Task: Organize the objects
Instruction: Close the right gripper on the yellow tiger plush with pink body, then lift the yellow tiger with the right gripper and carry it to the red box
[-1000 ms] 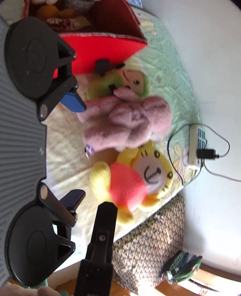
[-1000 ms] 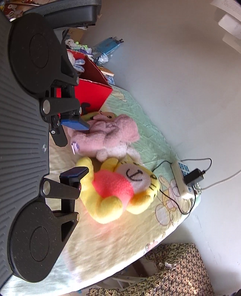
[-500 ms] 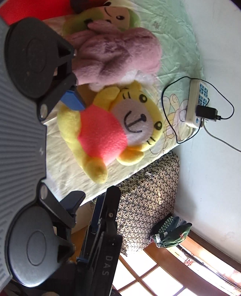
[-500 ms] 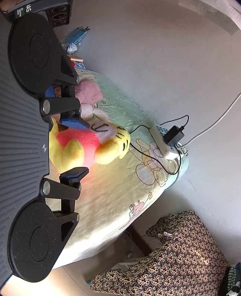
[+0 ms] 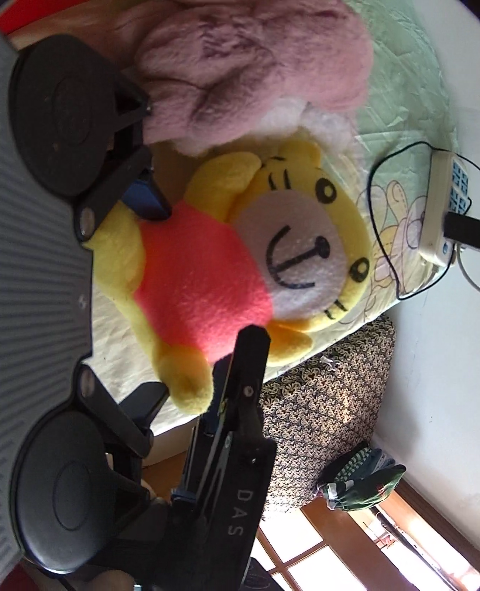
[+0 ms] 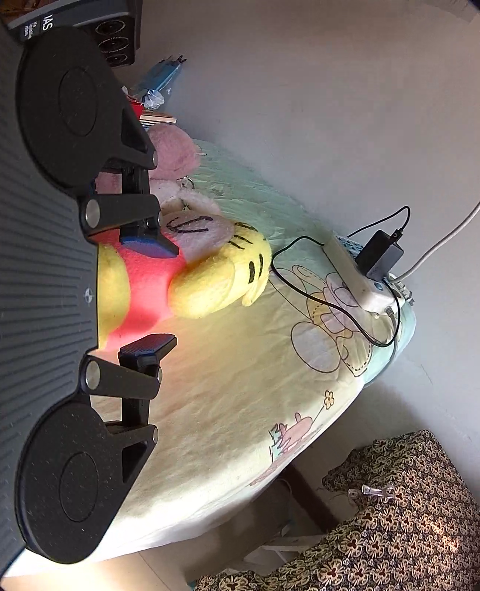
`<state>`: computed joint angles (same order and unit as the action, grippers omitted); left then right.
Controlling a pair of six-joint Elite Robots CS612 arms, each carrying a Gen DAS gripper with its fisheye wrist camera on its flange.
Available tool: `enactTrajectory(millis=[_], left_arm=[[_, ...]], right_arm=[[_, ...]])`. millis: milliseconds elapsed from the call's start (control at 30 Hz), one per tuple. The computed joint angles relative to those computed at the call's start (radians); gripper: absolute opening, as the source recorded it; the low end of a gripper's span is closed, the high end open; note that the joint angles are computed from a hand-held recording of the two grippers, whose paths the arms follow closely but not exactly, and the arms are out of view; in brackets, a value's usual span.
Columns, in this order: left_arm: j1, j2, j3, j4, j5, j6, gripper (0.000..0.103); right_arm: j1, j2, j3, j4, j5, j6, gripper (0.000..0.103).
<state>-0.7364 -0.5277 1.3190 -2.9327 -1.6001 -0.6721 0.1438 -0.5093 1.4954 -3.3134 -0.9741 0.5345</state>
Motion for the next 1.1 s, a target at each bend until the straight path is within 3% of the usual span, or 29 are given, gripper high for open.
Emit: enactTrajectory(millis=[167,300,500,767,1100], left_arm=[[-0.006,0.013,-0.024,0.035,0.026,0.061,0.095],[-0.011,0.020,-0.038,0.060,0.056,0.087,0.094],[-0.012,0.017,-0.036,0.053,0.053,0.083,0.093],[-0.025,-0.003,-0.005,0.008,0.034,0.089,0.090],[-0.056,-0.038,0.062,-0.052,0.008,0.135,0.090]], right_arm=[[0.002,0.033,-0.054,0.056,0.053,-0.046,0.055],[-0.004,0.059,-0.082,0.066,0.119,-0.001,0.056],[-0.018,0.071,-0.079,0.015,0.193,0.057,0.045],[-0.024,0.039,-0.016,-0.044,0.174,0.074,0.042],[-0.026,-0.030,0.112,-0.116,0.101,0.089,0.042]])
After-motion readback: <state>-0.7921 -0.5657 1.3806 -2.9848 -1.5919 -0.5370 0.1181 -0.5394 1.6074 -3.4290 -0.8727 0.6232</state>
